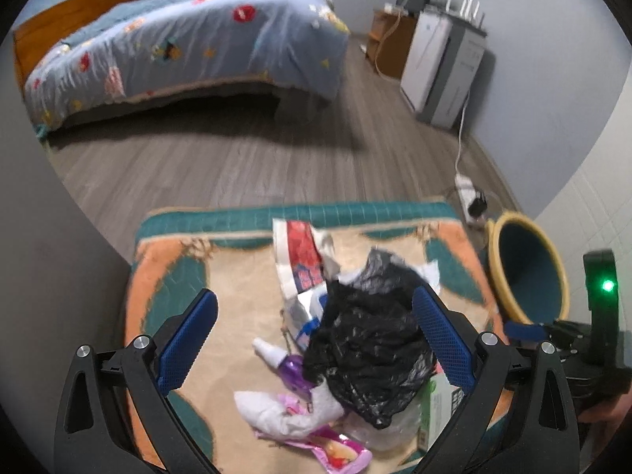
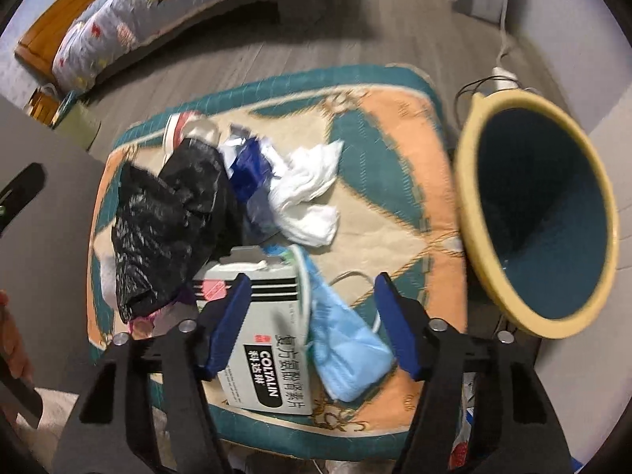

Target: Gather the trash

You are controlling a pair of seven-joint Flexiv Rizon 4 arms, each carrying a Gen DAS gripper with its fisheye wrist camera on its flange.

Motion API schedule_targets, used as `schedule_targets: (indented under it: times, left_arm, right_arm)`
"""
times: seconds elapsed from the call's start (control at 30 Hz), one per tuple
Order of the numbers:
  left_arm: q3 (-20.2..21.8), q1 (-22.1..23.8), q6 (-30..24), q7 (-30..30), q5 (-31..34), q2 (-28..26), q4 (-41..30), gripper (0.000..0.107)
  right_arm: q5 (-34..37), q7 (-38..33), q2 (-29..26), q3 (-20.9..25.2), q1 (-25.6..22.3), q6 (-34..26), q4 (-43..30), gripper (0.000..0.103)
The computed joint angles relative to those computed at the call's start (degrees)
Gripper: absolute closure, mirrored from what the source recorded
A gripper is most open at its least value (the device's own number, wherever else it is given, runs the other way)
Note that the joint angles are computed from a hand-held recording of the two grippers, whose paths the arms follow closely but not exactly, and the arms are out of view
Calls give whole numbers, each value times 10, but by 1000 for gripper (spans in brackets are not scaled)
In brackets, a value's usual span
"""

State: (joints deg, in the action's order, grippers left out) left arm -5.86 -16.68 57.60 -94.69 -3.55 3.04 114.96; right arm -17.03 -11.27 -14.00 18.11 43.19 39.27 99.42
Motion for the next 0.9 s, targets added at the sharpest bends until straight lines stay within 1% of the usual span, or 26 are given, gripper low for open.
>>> schedule_targets:
  times: [0.03,0.07,0.1,0.2,0.33,0.4,0.47,0.53,0.57,0.6,0.63,0.7,0.8,0.87,0.9]
  left_arm:
    - [-2,-1,-9,5,-3,-4,-2,9]
    - [-4,-3,-17,13,-7,-9,-3,9]
    - [-6,-6,-21,23,-12,-13,-4,9]
    - [-11,-13,-32,41,-12,-25,-9,9]
    - [-14,-18,-66,33,9,-50,-24,10]
    - [-12,-20,-68,32,7,-60,-25,11]
    - [-11,-20,-62,44,-11,-69,-22,12]
    - [-11,-20,-66,62,-26,-78,-21,25]
    - [-11,-21,-74,66,-26,-81,-24,42]
    - [-10,-22,-79,63,-16,-82,-27,53]
    - [-10,-24,-79,63,-10,-82,-29,55]
    - [-10,-24,-68,78,-24,-76,-22,68]
    - [-8,-25,-57,87,-37,-66,-14,81]
    - [-8,-25,-47,97,-50,-59,-6,82]
    - [-8,-26,-39,99,-48,-55,-3,90]
  right_arm:
    - [14,-13,-6,4,-3,4,-4,53]
    - [24,-21,-10,6,-4,5,-6,63]
    - [33,-27,-12,8,-5,2,-8,78]
    - [51,-27,-8,8,-7,16,0,96]
    - [41,-17,5,4,-8,36,16,100]
    - [30,-11,10,2,-8,44,20,100]
    - [13,-3,14,-1,-7,49,22,100]
    - [2,5,20,-2,-9,68,30,100]
    - [-1,8,24,-2,-11,78,34,100]
    - [-6,12,22,-3,-11,82,33,100]
    - [-9,16,25,-3,-13,88,37,100]
    - [-14,21,27,-3,-14,94,40,100]
    - [-31,31,31,-4,-13,98,42,100]
    - [-46,41,37,-6,-13,105,46,100]
    - [-53,45,39,-6,-13,107,47,100]
